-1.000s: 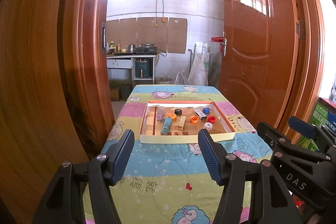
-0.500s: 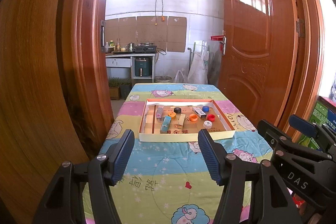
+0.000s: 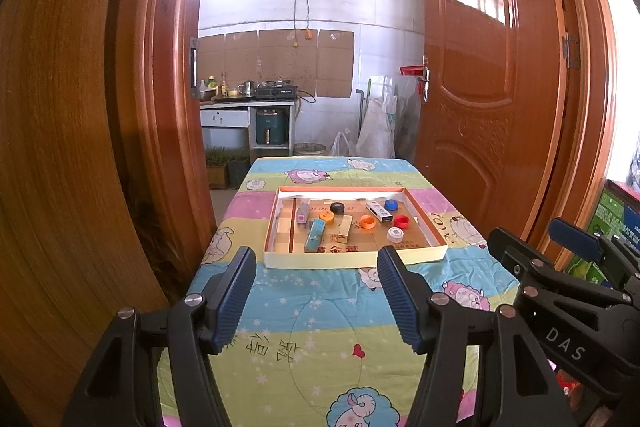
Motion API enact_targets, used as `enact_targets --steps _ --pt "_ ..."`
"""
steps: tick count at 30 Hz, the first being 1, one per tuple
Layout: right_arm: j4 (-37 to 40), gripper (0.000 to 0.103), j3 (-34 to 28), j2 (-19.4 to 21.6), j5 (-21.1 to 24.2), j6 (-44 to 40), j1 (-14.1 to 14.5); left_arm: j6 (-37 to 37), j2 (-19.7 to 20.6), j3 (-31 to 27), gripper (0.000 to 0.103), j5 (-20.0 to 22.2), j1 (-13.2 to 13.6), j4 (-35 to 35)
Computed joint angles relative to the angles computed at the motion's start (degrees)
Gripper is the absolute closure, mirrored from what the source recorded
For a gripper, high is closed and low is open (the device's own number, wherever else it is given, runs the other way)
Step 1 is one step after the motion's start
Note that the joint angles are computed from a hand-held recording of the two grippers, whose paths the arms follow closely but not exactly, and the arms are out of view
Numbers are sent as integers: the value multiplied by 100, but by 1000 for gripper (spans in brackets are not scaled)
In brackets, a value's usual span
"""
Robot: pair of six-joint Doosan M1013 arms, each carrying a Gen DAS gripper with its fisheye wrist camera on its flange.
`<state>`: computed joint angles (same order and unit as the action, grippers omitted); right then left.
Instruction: Organize rigid objects
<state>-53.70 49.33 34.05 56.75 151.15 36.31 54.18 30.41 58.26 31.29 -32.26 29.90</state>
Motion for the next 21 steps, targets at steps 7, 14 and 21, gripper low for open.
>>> enact_targets --steps 7,14,21 --pt "133 27 -17 24 -9 -18 -17 21 5 -8 40 7 3 -16" --pt "154 27 -36 45 -31 -43 -17 111 13 -14 40 28 16 -117" --pt "154 27 -19 34 -29 -20 -27 72 22 -16 40 20 19 -89"
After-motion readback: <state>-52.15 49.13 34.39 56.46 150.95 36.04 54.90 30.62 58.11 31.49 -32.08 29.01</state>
